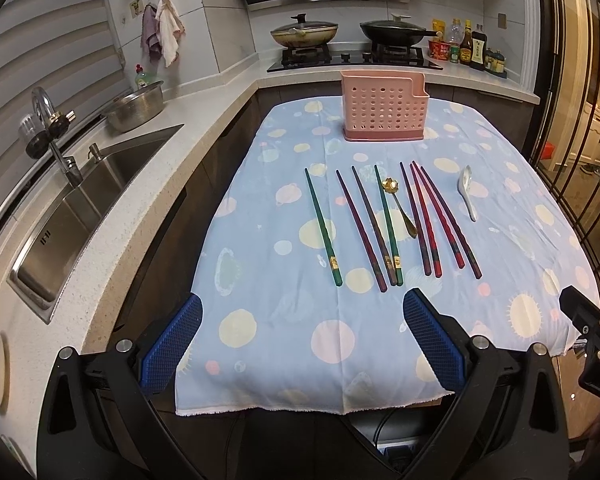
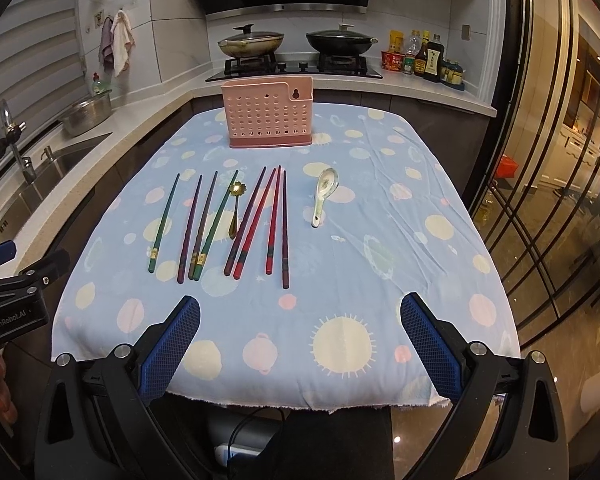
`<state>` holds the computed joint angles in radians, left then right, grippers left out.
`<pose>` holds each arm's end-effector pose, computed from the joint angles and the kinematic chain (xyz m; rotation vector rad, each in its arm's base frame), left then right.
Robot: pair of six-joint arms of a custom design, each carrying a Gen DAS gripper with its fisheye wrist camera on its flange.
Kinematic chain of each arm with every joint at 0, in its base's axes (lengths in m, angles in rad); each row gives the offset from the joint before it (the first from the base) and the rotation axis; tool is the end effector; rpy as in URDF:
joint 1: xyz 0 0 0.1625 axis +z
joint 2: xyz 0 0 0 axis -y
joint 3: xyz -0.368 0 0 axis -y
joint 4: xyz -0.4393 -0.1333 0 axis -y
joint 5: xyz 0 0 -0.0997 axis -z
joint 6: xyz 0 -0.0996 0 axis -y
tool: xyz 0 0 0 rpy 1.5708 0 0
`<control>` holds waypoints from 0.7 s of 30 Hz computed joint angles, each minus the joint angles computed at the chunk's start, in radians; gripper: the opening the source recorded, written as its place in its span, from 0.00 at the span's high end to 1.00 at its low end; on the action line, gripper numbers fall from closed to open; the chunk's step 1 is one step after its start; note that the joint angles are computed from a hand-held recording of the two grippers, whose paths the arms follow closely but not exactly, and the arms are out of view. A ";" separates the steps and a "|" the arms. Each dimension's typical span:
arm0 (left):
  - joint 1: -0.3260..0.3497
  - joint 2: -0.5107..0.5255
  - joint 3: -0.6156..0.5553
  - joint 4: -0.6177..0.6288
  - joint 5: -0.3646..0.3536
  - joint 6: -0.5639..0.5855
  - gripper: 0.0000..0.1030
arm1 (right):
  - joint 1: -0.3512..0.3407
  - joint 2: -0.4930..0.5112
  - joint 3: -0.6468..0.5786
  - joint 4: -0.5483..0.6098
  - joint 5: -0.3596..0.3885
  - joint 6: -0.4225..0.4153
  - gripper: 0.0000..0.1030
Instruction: Organize utensils
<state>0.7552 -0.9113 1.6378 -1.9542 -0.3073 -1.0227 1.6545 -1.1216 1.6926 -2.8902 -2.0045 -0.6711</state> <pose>-0.3078 -0.6032 0.0996 0.0445 1.9703 -0.9321 0.1466 -0.6540 0.2582 0.6968 -2.3258 0.7550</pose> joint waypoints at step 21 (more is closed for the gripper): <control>0.091 0.087 -0.104 -0.080 -0.043 0.129 0.07 | -0.029 0.137 -0.154 0.035 -0.053 0.033 0.07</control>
